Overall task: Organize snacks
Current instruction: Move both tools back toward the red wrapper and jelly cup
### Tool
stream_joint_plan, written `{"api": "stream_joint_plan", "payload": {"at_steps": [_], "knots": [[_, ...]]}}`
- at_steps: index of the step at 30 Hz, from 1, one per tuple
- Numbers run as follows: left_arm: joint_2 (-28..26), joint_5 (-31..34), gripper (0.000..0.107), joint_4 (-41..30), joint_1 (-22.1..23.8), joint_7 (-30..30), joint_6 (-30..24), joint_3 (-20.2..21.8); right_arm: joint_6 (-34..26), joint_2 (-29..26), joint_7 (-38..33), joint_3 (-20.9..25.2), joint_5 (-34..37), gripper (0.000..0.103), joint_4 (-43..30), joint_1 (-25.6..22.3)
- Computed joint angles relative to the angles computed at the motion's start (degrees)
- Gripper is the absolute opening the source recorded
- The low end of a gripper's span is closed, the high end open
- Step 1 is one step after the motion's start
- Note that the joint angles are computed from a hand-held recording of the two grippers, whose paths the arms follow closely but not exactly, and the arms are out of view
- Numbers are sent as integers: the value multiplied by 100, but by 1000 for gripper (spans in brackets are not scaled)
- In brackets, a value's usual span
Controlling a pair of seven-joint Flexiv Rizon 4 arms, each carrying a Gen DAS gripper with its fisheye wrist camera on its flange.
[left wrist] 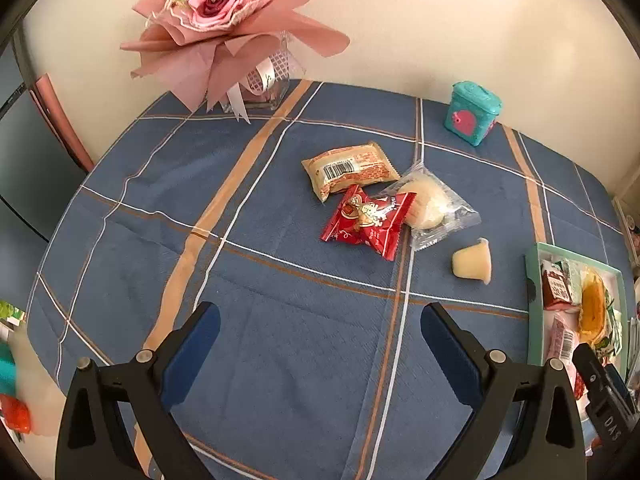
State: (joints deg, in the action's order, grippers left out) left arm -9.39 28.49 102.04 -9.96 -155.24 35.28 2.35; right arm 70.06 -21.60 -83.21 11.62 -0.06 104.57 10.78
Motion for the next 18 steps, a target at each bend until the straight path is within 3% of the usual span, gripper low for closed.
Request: {"api": "stream_joint_plan", "payload": {"at_steps": [11, 18], "knots": [[-263, -472, 100, 7, 233, 154, 306, 148, -173, -336, -204, 231, 142, 103, -445, 183], [-422, -207, 100, -164, 175, -67, 349, 274, -51, -507, -221, 205, -64, 103, -543, 444]]}}
